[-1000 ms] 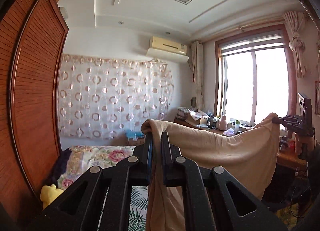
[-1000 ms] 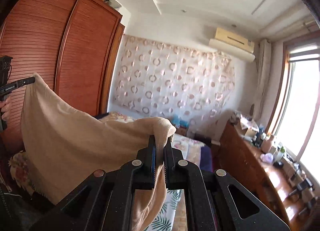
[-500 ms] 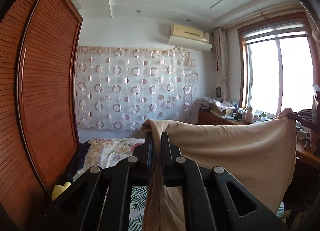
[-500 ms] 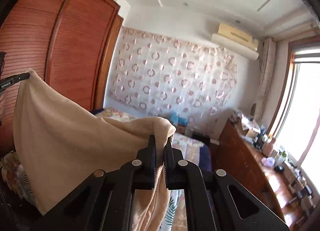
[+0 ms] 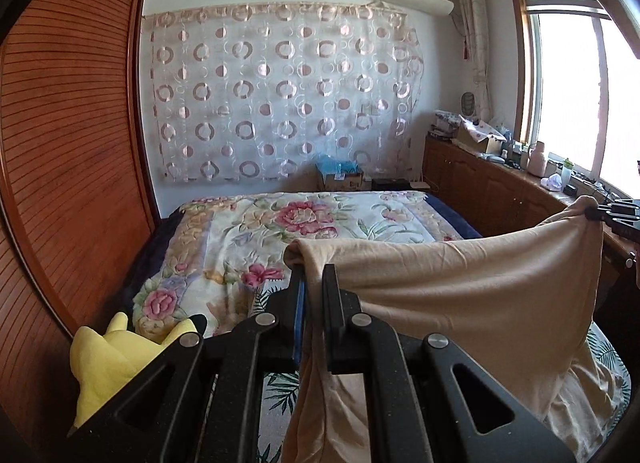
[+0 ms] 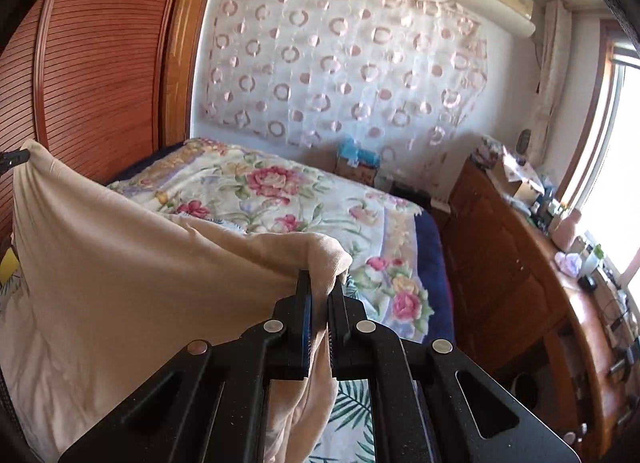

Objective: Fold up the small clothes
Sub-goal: 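Lift the hem with both tools and fold it over toward the collar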

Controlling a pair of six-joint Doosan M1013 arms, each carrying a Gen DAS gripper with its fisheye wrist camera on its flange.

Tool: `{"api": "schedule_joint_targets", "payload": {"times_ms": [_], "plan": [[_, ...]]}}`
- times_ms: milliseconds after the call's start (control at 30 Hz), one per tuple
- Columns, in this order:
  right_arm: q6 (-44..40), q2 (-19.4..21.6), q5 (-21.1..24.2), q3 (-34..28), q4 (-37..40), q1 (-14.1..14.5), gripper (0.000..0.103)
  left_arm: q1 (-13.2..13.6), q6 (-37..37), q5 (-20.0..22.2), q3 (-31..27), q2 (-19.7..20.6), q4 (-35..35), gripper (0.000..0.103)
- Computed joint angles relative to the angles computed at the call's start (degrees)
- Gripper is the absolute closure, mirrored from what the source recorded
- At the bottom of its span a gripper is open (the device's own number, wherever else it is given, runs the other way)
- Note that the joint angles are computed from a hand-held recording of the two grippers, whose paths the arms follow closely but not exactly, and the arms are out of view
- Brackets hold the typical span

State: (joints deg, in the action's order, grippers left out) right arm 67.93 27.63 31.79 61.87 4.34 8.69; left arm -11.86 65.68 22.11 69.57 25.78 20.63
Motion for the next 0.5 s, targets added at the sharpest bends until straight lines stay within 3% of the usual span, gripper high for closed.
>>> {"api": "schedule_joint_targets", "payload": {"times_ms": [333,500], "plan": [[3.2,7.7,12.8,-14.9,-2.1,0.0,0.097,0.2,6.8,6.4,-7.5,6.0,-6.1,0.094],[4.0,10.1,15.8,-18.2,-2.0,0.0,0.097,0.5,8.9,9.6,-11.8,9.3,-7.6,0.094]]}}
